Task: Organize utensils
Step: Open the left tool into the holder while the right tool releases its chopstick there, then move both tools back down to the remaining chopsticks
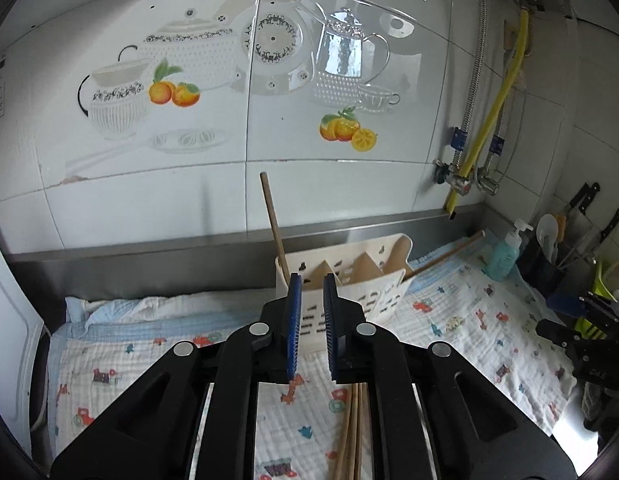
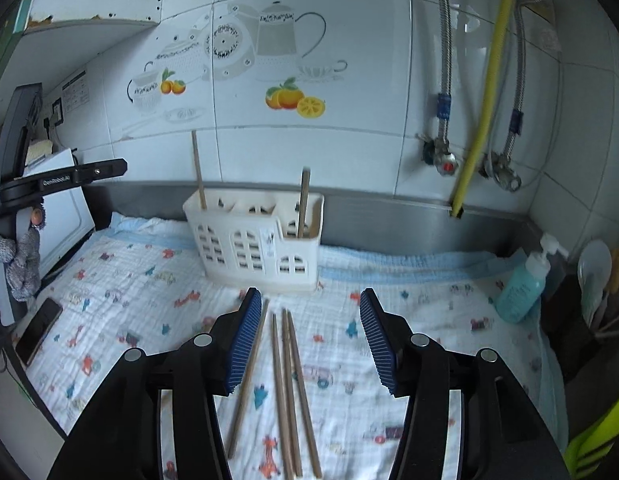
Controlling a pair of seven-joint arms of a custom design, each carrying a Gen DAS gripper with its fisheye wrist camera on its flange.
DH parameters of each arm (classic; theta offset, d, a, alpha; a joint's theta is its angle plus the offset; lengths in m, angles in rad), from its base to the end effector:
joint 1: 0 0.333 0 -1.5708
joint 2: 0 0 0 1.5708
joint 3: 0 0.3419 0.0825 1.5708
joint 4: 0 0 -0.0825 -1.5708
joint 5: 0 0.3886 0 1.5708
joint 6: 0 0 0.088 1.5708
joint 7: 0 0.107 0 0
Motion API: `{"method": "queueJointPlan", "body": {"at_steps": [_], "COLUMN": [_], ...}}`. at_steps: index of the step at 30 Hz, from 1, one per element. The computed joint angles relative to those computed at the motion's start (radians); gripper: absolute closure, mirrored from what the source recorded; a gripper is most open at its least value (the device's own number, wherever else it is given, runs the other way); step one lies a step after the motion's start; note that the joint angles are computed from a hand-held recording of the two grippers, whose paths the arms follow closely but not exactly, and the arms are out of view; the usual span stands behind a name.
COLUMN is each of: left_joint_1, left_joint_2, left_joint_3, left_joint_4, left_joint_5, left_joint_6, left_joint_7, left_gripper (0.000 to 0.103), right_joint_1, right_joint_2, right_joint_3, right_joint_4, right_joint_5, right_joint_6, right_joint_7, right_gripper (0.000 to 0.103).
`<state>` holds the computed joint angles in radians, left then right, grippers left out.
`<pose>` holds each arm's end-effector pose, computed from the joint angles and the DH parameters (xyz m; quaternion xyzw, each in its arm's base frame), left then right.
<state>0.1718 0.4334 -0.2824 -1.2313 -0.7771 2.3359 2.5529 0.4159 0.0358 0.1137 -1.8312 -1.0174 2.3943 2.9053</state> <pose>0.7438 -0.0390 0.6405 -0.3791 0.7799 -0.4736 0.1538 0.5403 0.3070 0.5928 -0.5548 0.6864 -0.3732 0.2858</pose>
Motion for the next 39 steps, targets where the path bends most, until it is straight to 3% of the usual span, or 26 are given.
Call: {"method": "queueJointPlan", "body": {"at_steps": [5, 11, 13, 16, 24, 31, 39], "left_joint_1": [0.039, 0.037, 0.031, 0.021, 0.006, 0.006, 0.005], "left_joint_2": [-0.094, -0.179, -0.201, -0.222, -0.227, -0.228, -0.216], "left_joint_3": [0.011, 0.063, 0.079, 0.101, 0.133, 0.137, 0.14], "left_joint_4": [-0.18, -0.345, -0.391, -0.441, -0.494, -0.527, -0.537], "left_joint_5": [-0.08, -0.137, -0.155, -0.167, -0.138, -0.11, -0.066], "left_joint_6": [0.012, 0.015, 0.028, 0.035, 0.022, 0.021, 0.003], "left_joint_7": [0.104, 0.207, 0.234, 0.256, 0.248, 0.275, 0.275], "left_gripper": [0.083, 0.082, 0.064, 0.061, 0.061, 0.061, 0.062], "right_joint_1": [0.012, 0.012, 0.013, 0.011, 0.003, 0.006, 0.01], "right_joint_2": [-0.03, -0.037, -0.032, -0.018, 0.027, 0.068, 0.094], "right_joint_3": [0.019, 0.031, 0.031, 0.026, -0.001, -0.025, -0.044], "right_joint_4": [-0.104, -0.188, -0.204, -0.22, -0.225, -0.205, -0.193], "right_joint_5": [-0.021, -0.013, -0.01, 0.015, 0.073, 0.123, 0.163], "right_joint_6": [0.009, 0.044, 0.05, 0.063, 0.122, 0.143, 0.155], "right_joint_7": [0.097, 0.161, 0.169, 0.152, 0.092, 0.025, -0.02], "right_gripper": [0.053, 0.053, 0.054, 0.062, 0.079, 0.088, 0.09]}}
